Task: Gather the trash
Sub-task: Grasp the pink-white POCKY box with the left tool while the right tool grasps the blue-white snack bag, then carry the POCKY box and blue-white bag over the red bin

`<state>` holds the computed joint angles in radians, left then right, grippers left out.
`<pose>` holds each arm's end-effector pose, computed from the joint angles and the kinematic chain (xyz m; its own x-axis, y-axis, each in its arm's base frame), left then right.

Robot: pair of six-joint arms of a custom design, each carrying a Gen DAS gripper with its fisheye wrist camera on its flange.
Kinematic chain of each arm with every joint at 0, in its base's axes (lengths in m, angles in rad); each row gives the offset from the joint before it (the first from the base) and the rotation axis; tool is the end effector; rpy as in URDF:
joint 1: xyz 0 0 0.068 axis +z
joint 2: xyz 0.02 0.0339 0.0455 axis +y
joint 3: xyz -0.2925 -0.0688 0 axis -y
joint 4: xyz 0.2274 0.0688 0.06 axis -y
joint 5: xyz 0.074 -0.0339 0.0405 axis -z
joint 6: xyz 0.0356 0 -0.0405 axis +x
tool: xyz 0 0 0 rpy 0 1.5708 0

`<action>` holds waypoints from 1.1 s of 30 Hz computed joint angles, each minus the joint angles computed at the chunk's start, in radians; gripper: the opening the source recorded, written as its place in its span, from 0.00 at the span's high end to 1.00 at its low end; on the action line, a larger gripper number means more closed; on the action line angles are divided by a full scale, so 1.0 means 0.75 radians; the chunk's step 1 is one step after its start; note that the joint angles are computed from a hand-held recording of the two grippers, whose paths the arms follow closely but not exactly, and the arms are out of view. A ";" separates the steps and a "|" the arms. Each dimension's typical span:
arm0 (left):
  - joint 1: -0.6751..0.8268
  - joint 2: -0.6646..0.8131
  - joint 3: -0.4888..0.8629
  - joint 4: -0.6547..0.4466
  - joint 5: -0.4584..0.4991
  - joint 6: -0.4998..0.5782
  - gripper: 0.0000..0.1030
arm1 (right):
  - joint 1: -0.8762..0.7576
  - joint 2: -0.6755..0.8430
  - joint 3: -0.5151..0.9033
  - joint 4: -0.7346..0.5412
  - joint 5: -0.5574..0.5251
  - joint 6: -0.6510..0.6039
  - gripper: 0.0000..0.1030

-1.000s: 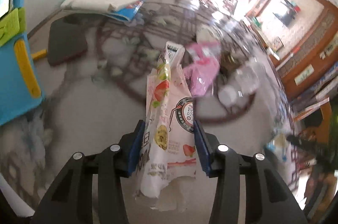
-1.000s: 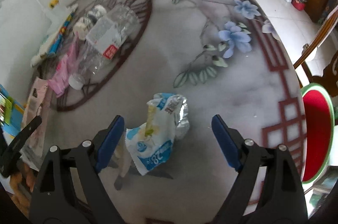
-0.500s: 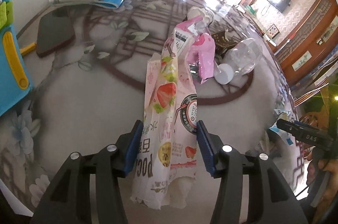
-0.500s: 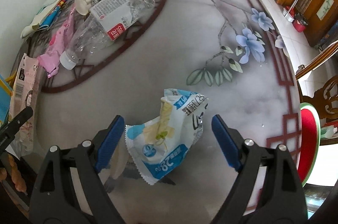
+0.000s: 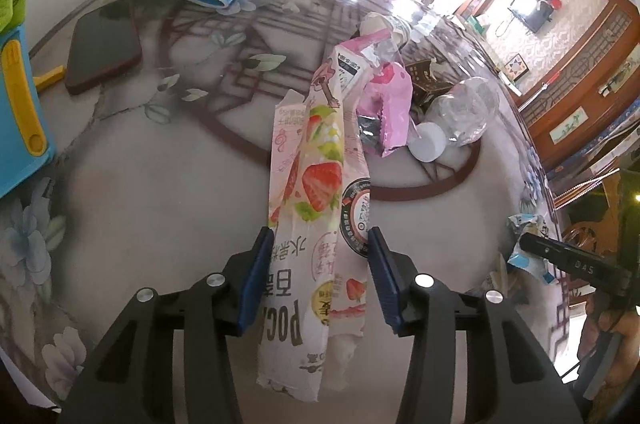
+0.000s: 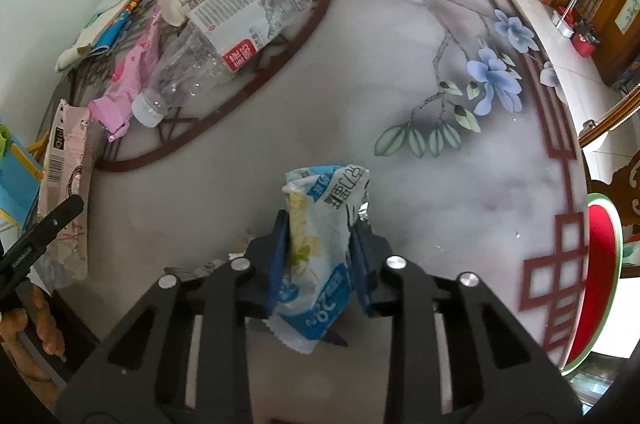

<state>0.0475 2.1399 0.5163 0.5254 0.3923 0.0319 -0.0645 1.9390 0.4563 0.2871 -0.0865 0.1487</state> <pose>0.2745 -0.0006 0.0345 -0.8848 -0.0126 -0.4658 0.1583 0.9321 -0.3257 0.2449 -0.0127 0.0633 -0.9134 0.2069 -0.3505 0.1698 0.9764 0.1338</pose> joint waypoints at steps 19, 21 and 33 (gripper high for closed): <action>0.000 -0.043 -0.067 0.126 -0.038 -0.013 0.59 | -0.109 -0.124 -0.080 0.080 -0.118 0.011 0.74; -0.005 -0.055 -0.087 0.162 -0.048 -0.011 0.60 | -0.118 -0.137 -0.088 0.090 -0.131 0.012 0.74; -0.009 -0.108 -0.202 0.405 -0.126 -0.025 0.60 | -0.146 -0.174 -0.118 0.122 -0.155 -0.017 0.74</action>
